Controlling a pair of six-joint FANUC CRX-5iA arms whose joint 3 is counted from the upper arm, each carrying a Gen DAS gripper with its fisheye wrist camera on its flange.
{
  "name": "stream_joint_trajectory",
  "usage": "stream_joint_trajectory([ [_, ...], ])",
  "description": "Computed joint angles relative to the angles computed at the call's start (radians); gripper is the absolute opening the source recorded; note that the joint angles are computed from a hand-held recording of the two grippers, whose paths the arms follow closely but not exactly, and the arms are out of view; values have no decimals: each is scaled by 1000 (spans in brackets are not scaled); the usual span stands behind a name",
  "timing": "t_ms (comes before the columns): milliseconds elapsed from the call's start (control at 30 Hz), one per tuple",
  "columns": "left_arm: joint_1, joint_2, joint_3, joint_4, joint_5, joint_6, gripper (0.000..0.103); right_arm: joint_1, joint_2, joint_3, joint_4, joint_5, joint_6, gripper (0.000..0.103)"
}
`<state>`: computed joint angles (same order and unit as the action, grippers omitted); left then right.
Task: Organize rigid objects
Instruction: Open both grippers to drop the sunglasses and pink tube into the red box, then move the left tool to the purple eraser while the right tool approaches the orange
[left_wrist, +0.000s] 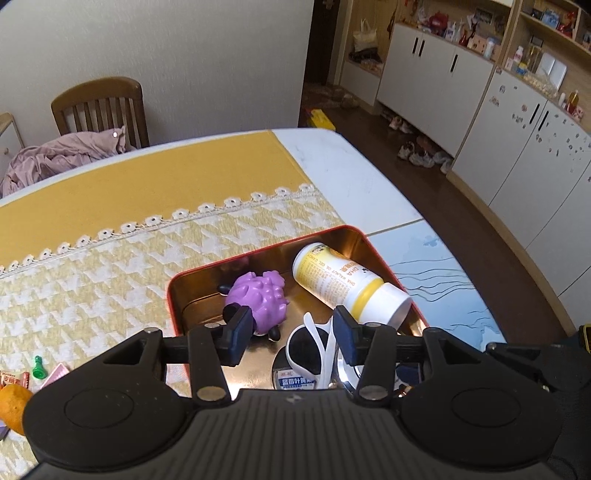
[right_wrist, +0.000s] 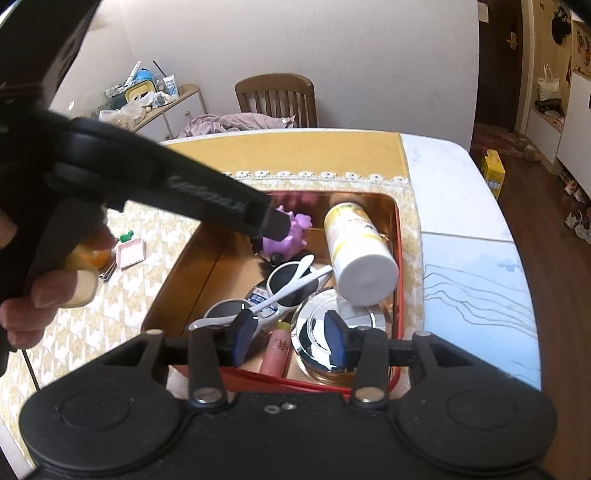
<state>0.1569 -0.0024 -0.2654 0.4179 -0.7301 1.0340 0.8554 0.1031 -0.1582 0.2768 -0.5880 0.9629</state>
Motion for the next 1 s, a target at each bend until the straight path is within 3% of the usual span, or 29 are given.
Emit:
stream_joint_trajectory([
  [300, 46, -128, -118, 78, 35, -99, 51, 17, -47, -39, 42, 14, -55, 58],
  [567, 105, -244, -217, 141, 51, -182, 58, 32, -89, -71, 63, 24, -105, 70],
  [700, 142, -303, -273, 192, 65, -242, 69, 43, -112, -87, 69, 22, -124, 76],
  [933, 237, -396, -358, 283, 67, -327, 79, 75, -147, -134, 150, 56, -220, 101],
  [1000, 271, -428, -390, 315, 83, -351, 79, 86, -151, -141, 165, 65, -240, 103],
])
